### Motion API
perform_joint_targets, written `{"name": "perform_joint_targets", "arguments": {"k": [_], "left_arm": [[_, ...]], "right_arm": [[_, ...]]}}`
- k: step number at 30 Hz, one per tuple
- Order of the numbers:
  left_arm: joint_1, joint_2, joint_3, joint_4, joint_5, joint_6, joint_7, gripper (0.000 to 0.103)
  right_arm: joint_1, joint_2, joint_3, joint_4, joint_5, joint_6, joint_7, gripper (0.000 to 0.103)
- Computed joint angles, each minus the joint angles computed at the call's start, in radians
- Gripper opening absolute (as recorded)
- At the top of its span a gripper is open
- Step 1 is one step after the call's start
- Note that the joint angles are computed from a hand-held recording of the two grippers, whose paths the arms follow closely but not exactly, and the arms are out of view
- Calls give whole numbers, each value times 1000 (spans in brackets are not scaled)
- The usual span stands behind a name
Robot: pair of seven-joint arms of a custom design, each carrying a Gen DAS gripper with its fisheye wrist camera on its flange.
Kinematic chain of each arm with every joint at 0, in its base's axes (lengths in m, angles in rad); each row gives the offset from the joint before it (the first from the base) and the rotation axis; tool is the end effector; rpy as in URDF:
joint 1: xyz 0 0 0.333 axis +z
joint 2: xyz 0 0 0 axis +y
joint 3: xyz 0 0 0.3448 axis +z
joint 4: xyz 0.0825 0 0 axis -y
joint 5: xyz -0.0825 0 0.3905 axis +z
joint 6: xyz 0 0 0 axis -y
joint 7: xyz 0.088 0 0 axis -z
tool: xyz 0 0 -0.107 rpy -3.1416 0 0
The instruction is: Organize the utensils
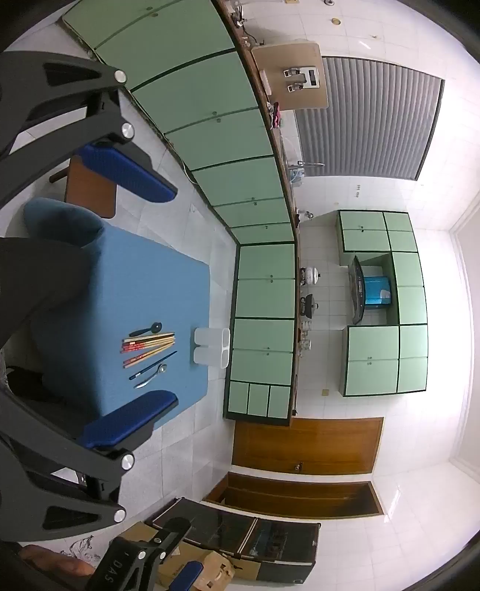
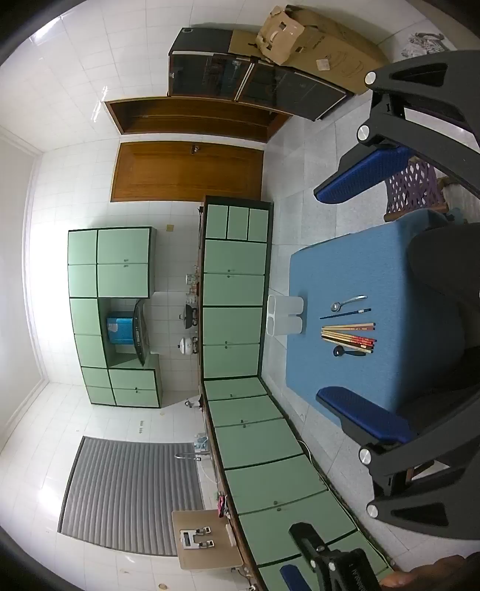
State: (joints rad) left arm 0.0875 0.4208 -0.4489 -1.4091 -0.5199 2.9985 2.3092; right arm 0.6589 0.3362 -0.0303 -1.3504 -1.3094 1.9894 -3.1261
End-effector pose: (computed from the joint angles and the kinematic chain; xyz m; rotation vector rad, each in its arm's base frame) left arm 0.7244 -0.1488 0.6400 -1.1197 1.8324 -1.3068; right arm 0.6073 0.3727 0.6386 -1.0355 1.8466 -1.3879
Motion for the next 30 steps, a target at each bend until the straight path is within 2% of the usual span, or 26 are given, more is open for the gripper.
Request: {"name": "perform_joint_targets", "arguments": {"k": [30], "left_arm": [[7,-9,-4,-11,-10,-5,10,98]], "right_arm": [[-9,-20,6,-33,-5,1,13,97]]}}
